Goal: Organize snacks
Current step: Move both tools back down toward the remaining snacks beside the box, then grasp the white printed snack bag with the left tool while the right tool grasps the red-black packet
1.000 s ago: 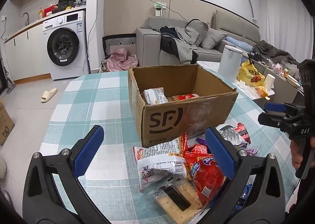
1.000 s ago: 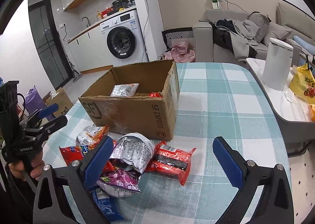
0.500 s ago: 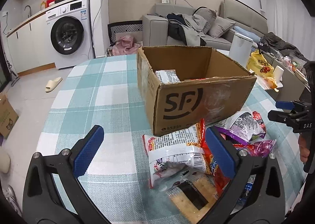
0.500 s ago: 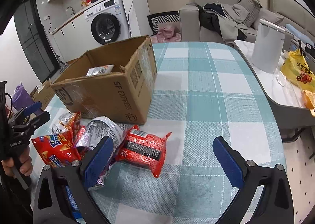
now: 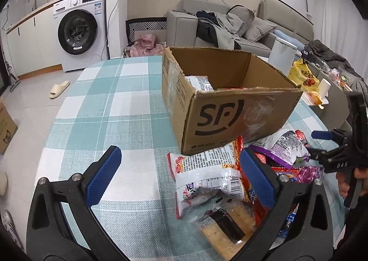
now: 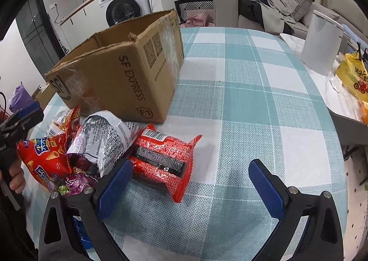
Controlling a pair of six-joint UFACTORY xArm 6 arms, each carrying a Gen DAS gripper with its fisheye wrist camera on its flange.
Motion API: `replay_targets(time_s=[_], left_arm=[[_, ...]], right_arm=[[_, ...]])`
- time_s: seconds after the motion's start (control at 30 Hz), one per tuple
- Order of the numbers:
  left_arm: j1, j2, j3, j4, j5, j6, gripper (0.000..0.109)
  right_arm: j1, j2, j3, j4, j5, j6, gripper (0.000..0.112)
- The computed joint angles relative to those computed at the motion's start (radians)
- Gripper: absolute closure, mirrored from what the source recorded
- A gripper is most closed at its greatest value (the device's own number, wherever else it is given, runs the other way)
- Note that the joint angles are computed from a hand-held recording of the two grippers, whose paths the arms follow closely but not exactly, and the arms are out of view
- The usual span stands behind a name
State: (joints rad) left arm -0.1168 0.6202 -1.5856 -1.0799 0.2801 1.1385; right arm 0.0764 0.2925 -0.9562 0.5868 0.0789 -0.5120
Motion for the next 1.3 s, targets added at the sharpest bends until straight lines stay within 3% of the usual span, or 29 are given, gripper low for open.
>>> replay_targets(time_s=[0.2,0.33,0.53,1.07,1.17,1.3], left_arm=[[0.006,0.012,-0.009,0.041,-0.019,-0.047,0.006],[0.020,0.042,-0.038,0.139,0.032,-0.155,0.006],[0.041,0.075,-0.083,0.179,0.122,-0.228,0.006],[-0.005,0.079,-0.049,0.247,0.098,-0.211,0.006],[-0.004,0.085,-0.057,0.244,0.105,-0.212,0.006],[-0.001,0.101,-0.079,0.245,0.119,-0.219,0.006]], right_arm=[[0.016,0.027,-0.029,0.080,0.007,-0.070,0.010],[0.025,0.048,-0.059,0.175,0.030,-0.152,0.010],[0.019,0.067,-0.065,0.073,0.003,-0.034,0.010],[-0.044,0.070,-0.051,-0.103,-0.015,0.149,0.010],[-0.024,0.066,-0.059,0.063,-0.009,-0.014,0.010],[-0.003,0.070,-0.070,0.164,0.001,-0.110,0.010]])
